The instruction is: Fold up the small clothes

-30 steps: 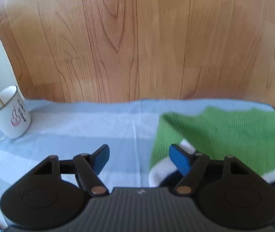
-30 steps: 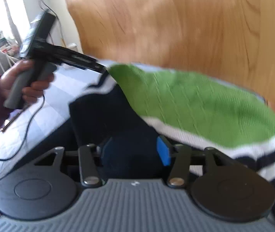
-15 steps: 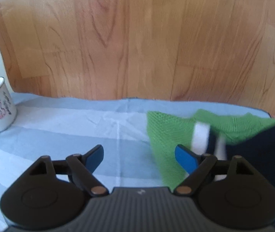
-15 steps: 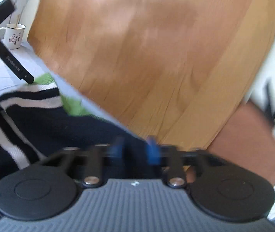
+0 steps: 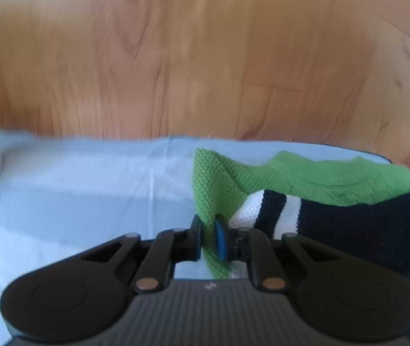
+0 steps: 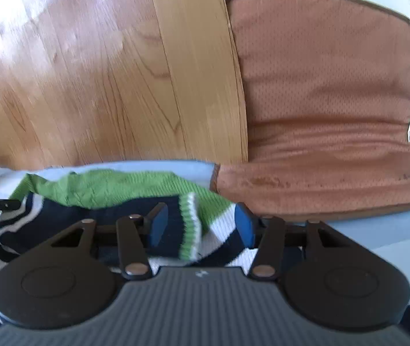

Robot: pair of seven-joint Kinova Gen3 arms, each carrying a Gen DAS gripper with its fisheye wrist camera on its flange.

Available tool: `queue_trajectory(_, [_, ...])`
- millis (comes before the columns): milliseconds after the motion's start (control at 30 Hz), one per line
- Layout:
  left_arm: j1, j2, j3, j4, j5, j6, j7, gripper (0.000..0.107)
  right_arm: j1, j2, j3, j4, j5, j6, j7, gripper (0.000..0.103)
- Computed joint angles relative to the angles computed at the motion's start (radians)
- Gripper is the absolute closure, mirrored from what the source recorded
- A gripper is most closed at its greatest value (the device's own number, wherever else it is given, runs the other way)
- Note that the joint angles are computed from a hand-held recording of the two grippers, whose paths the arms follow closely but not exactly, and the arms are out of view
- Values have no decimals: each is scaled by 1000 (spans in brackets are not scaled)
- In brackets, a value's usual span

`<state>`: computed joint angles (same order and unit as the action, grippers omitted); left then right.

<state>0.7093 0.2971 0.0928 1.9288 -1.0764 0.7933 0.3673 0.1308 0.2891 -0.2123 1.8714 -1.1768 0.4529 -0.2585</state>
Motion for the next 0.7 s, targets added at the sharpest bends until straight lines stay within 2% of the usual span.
queue_trajectory(67, [33, 8, -34, 15, -31, -17, 26, 96, -45, 21, 31, -14, 47, 6, -55, 50])
queue_trajectory(100, [77, 25, -70, 1, -33, -1, 14, 96, -67, 38, 58, -32, 79, 29, -95, 61])
queue_trajectory(167, [170, 76, -138, -57, 2, 72, -41, 96, -125, 64, 89, -43, 143, 27, -161, 96])
queue_trajectory(233, [247, 129, -187, -100, 10, 153, -56, 94, -156, 47, 88, -13, 170, -39, -163, 97])
queue_trajectory(300, [256, 157, -162, -121, -9, 228, -45, 91, -174, 33, 105, 14, 137, -79, -141, 98])
queue_trajectory(333, [262, 178, -153, -131, -22, 269, -30, 84, -197, 30, 140, 20, 127, -87, -149, 99])
queue_trajectory(367, [282, 204, -162, -146, -24, 310, -24, 71, -203, 31, 174, 17, 114, -80, -146, 101])
queue_trajectory(400, [289, 225, -155, -158, -27, 350, -24, 65, -189, 34, 194, 12, 85, -56, -141, 98])
queue_trajectory(500, [264, 207, -61, -126, -81, 419, 49, 61, -65, -28, 215, 41, -37, 65, -131, 97])
queue_trajectory(567, [292, 158, -62, -86, -117, 443, 130, 64, 28, -106, 252, 101, -118, 124, -77, 94])
queue_trajectory(633, [323, 122, -66, -59, -164, 465, 212, 65, 120, -154, 287, 163, -184, 170, -79, 93])
queue_trajectory(700, [286, 72, 1, -26, -228, 438, 259, 65, 212, -174, 331, 219, -199, 251, -144, 93])
